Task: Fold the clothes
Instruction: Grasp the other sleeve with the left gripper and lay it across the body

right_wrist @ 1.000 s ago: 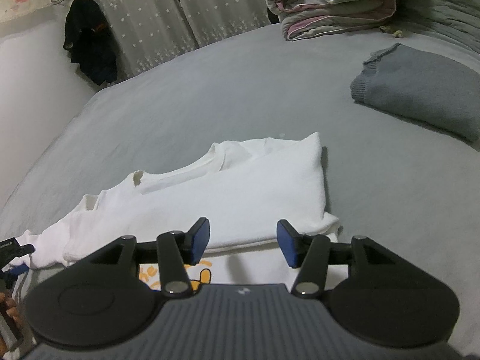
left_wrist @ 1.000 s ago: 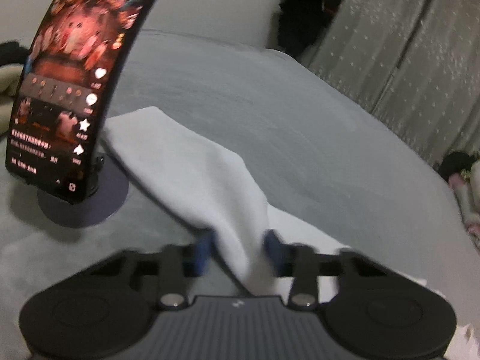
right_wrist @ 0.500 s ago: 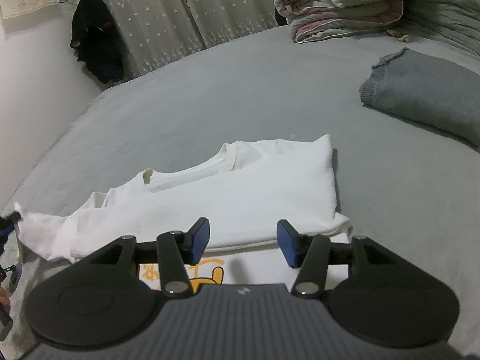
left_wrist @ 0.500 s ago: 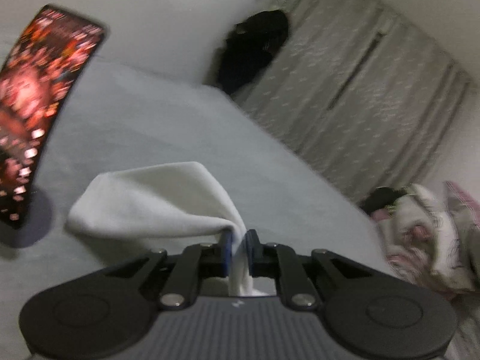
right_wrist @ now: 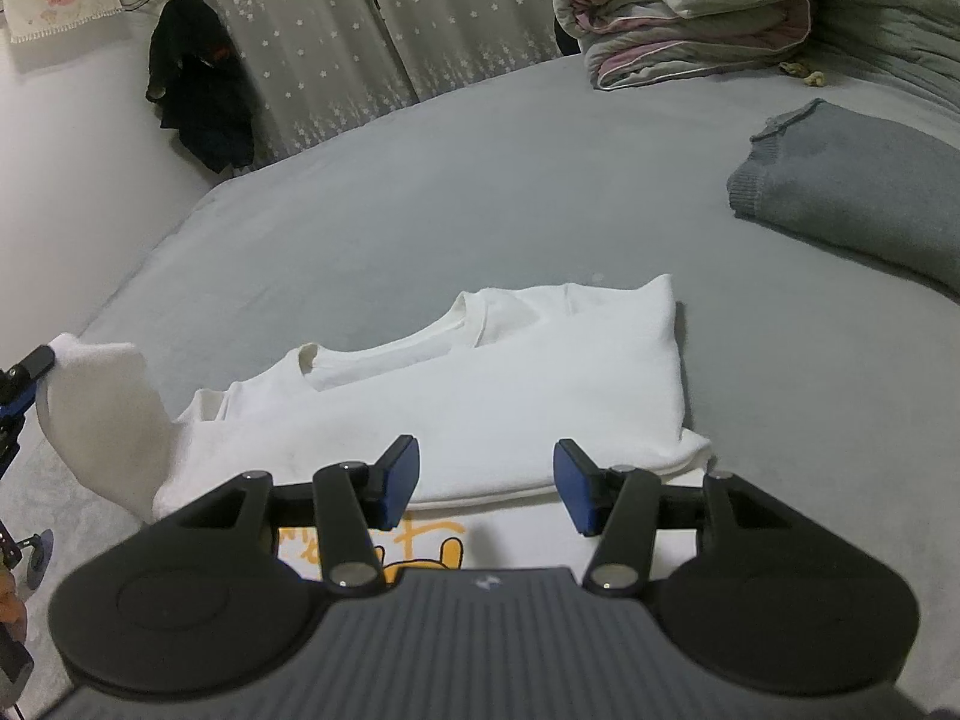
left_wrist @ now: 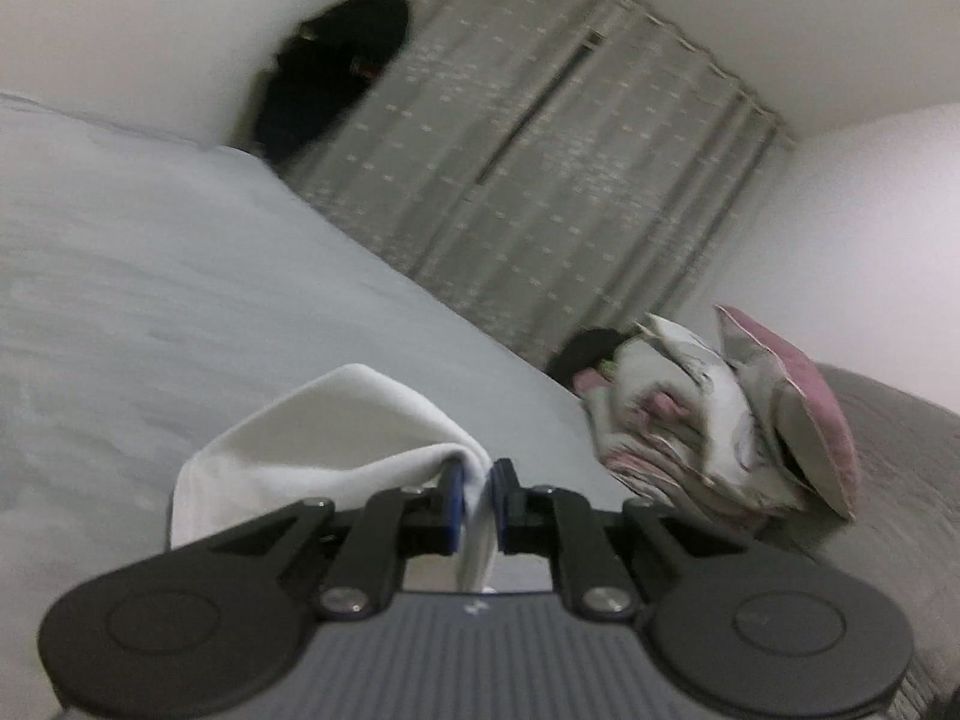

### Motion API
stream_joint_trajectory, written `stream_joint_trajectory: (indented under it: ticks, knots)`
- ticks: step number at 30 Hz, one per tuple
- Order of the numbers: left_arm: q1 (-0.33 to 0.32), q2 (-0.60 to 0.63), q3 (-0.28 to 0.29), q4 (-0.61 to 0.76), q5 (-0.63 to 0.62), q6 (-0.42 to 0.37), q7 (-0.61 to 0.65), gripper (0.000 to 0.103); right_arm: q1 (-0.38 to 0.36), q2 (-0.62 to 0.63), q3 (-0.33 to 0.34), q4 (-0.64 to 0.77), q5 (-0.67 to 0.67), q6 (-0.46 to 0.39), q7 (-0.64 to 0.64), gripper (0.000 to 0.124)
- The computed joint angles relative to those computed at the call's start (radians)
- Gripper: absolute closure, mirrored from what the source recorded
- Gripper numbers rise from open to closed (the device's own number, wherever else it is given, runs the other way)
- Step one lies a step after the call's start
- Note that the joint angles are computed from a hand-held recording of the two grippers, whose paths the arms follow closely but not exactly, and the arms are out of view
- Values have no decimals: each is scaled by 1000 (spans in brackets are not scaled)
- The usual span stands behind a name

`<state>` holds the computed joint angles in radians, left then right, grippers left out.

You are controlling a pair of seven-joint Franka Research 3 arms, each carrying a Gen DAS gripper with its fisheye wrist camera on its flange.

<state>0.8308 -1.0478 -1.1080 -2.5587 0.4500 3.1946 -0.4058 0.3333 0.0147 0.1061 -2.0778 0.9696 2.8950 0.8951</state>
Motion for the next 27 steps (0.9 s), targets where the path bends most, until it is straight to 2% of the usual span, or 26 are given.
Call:
stream_joint_trajectory:
  ticks: [6, 14, 18, 21, 27]
  knots:
    - [20, 63, -42, 26, 7, 111, 67, 93, -2, -3, -3, -2, 2, -2, -3, 70]
    - [55, 280, -108, 60, 12, 242, 246, 93, -2, -1, -2, 0, 5, -3, -4, 70]
    - [50, 423, -115, 74, 28, 242, 339, 93, -2, 0, -2, 2, 9, -3, -7, 70]
    - [17, 525, -108, 89, 39, 178, 407, 93, -2, 1, -1, 3, 7, -5, -3, 70]
    - [-22, 620, -101, 104, 9, 103, 515, 92, 0, 1, 0, 6, 17, 2, -12, 70]
